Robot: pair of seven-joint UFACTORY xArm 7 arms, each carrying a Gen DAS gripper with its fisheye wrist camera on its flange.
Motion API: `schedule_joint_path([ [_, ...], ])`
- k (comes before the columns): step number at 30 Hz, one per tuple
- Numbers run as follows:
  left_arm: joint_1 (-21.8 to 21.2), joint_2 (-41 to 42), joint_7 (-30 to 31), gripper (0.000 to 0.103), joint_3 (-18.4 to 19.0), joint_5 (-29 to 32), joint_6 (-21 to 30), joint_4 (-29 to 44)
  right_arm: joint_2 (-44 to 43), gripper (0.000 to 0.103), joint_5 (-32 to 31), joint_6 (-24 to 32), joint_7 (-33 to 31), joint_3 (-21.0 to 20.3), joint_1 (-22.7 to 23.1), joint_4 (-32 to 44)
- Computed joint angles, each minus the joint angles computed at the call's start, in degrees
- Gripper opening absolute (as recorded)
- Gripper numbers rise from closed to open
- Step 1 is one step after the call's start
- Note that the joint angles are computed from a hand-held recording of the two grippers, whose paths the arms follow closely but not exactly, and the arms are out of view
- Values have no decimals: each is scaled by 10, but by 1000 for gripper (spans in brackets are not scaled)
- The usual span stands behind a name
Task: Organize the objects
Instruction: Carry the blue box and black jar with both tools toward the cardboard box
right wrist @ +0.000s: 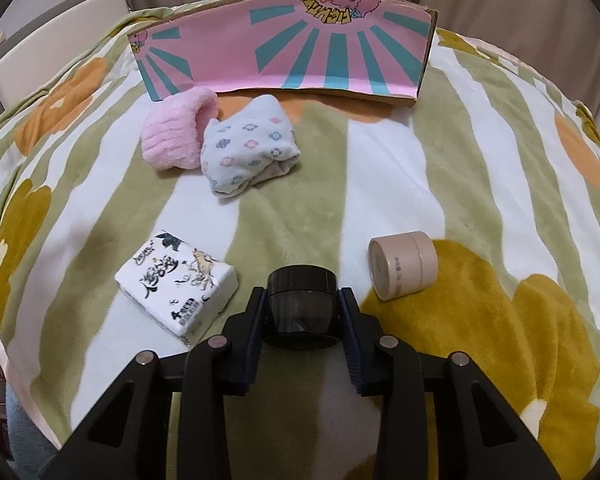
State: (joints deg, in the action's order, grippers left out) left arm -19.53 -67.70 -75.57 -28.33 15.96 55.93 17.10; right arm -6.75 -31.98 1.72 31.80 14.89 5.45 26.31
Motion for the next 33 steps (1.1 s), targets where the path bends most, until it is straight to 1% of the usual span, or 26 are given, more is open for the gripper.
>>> schedule_joint_path([
  [4,-2,-4,0,44,-1,0,5,2,-29,33,50,15,-39,-18,30,-9],
  [9,-1,-6,-3,44,-5,1,9,5,-84,33,101,50,-67,-17,47,-15],
  [15,-1,-9,0,44,-9,4,19,13,-151,33,166,89,-112,-31,77,-18],
  [18,0,-11,1,44,-10,5,23,18,-184,33,190,94,-130,-33,89,-22],
  [26,6,-13,8,44,-16,11,33,32,-256,33,225,122,-160,-26,102,-21],
  [33,12,-17,14,44,-22,14,43,47,-308,33,237,136,-167,-18,103,-25],
])
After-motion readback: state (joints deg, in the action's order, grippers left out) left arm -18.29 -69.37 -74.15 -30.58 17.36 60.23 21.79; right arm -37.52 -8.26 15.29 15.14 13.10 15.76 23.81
